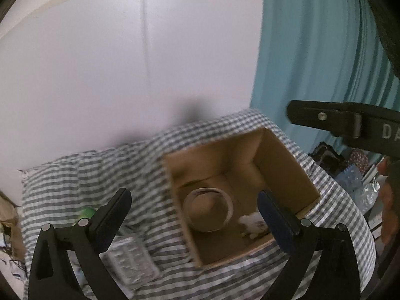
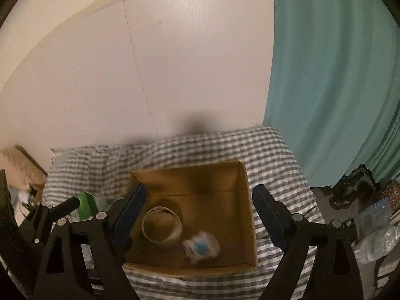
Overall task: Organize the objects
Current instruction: 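Carry both items over the cardboard box and open both grippers, then grasp the silver blister pack with the right gripper while the left grasps the tissue pack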
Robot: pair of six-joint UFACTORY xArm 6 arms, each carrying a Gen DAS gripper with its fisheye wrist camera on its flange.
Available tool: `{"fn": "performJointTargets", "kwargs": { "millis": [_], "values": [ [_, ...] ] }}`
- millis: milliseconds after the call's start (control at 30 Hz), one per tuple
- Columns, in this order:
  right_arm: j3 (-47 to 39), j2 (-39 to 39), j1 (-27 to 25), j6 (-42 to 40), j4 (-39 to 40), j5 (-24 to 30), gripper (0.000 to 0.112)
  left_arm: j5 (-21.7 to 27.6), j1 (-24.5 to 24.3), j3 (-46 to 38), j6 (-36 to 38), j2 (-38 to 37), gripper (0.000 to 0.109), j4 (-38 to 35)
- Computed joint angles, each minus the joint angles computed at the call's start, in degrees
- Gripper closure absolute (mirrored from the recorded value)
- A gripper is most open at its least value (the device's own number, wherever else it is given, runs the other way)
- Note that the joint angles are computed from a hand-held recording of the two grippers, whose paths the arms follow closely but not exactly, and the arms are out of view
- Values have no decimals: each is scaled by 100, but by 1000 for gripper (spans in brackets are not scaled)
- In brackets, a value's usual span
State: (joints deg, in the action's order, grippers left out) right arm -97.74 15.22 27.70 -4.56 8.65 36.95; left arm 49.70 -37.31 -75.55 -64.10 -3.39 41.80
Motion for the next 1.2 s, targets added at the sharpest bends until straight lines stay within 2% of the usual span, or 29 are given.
{"fn": "performJointTargets", "kwargs": {
  "millis": [200,300,433,633,800,900,1000,1067,1200],
  "values": [
    [390,-623,485,60,-319,-221,25,638,127,741,-22,-1188,6,261],
    [472,-883,824,139,-497,-182,25,1194,104,918,52,-1745,6,400],
    [355,-1117,1313,496,-1026,-119,25,2013,-56,1264,174,-2610,6,762],
    [3,-1039,1910,926,-1585,-7,25,2575,-117,2079,14,-3690,6,930],
    [194,-833,2402,1227,-2362,67,25,2209,318,3260,-164,-4665,6,566],
    [657,-775,2505,1193,-2265,-119,25,2106,544,3818,-262,-4998,6,468],
    [1014,-530,2552,1191,-2052,-315,25,1674,870,4427,-459,-5316,6,303],
    [1087,-240,2504,1155,-1935,-388,25,1226,1150,4809,-329,-5459,6,26],
    [1081,227,2377,1110,-1848,-506,24,886,1291,5194,-52,-5361,6,-4]
  ]
}}
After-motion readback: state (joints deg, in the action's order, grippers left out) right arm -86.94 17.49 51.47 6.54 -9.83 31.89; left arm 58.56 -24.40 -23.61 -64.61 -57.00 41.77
